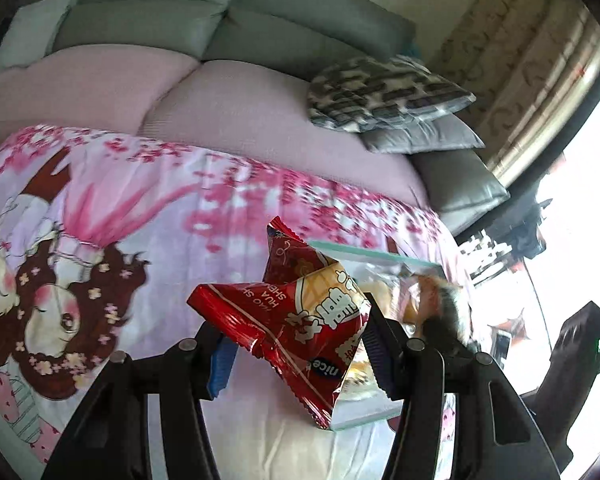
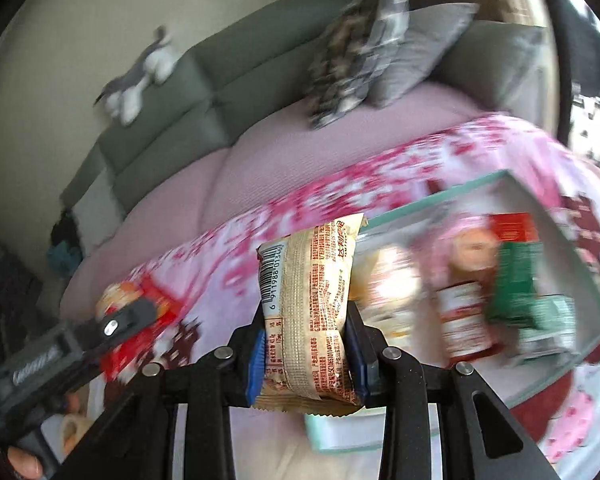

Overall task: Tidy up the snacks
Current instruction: 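Carry the red pack with left tool while right tool carries the cream pack to the tray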

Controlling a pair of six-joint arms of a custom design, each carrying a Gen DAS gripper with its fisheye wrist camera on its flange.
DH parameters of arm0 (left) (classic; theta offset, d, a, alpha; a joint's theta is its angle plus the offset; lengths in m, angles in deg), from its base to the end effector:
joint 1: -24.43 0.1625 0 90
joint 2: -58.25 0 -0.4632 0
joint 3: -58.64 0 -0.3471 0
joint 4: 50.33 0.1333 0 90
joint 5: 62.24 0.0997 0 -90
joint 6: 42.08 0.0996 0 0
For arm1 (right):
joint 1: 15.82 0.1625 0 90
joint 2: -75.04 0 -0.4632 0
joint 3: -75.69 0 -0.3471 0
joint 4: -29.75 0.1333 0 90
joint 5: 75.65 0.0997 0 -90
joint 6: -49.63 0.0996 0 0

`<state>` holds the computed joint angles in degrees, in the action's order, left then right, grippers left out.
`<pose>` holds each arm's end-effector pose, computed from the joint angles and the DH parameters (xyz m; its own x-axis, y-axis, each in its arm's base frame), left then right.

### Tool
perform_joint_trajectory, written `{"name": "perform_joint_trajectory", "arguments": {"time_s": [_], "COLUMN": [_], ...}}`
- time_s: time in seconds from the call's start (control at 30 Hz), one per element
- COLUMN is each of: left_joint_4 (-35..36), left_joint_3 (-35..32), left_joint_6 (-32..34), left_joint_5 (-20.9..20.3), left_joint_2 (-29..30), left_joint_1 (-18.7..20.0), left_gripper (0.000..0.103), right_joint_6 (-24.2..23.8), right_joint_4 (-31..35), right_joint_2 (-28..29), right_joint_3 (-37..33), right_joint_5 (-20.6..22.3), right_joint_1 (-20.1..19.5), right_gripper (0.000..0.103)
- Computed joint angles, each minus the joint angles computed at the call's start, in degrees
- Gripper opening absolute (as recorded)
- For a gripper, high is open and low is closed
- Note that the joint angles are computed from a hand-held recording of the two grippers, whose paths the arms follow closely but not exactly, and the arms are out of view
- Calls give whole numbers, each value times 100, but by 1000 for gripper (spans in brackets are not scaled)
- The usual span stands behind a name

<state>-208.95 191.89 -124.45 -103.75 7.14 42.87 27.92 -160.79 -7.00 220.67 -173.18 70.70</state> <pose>-0.3325 -0.3300 0.0917 -0.9200 -0.2140 -0.3284 0.0793 0.7189 -0.6906 0.0981 -0.3679 0.2947 -0.9326 -0.1625 0.3222 -0.3196 0.7865 -0.5285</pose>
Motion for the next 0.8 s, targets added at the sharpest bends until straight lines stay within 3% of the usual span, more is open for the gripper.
{"name": "perform_joint_trajectory", "arguments": {"time_s": [0.13,0.27,0.8], "left_joint_4": [-601,-821,-483], "left_joint_3": [-249,-567,-1584], "left_joint_6": [590,1036,1906], "left_joint_5": [-381,-598,-1210], "left_joint_2": [426,803,1852], "left_joint_1": [59,26,210], "left_gripper": [58,58,59], "right_joint_6": [113,98,-238], "right_joint_4": [-225,-63,542], "right_joint_2": [-351,-686,-842], "right_joint_3": [-70,-159,-389], "right_joint_5": [-307,-286,-18], "right_joint_1": [-396,-719,-1208], "right_gripper": [36,36,36]}}
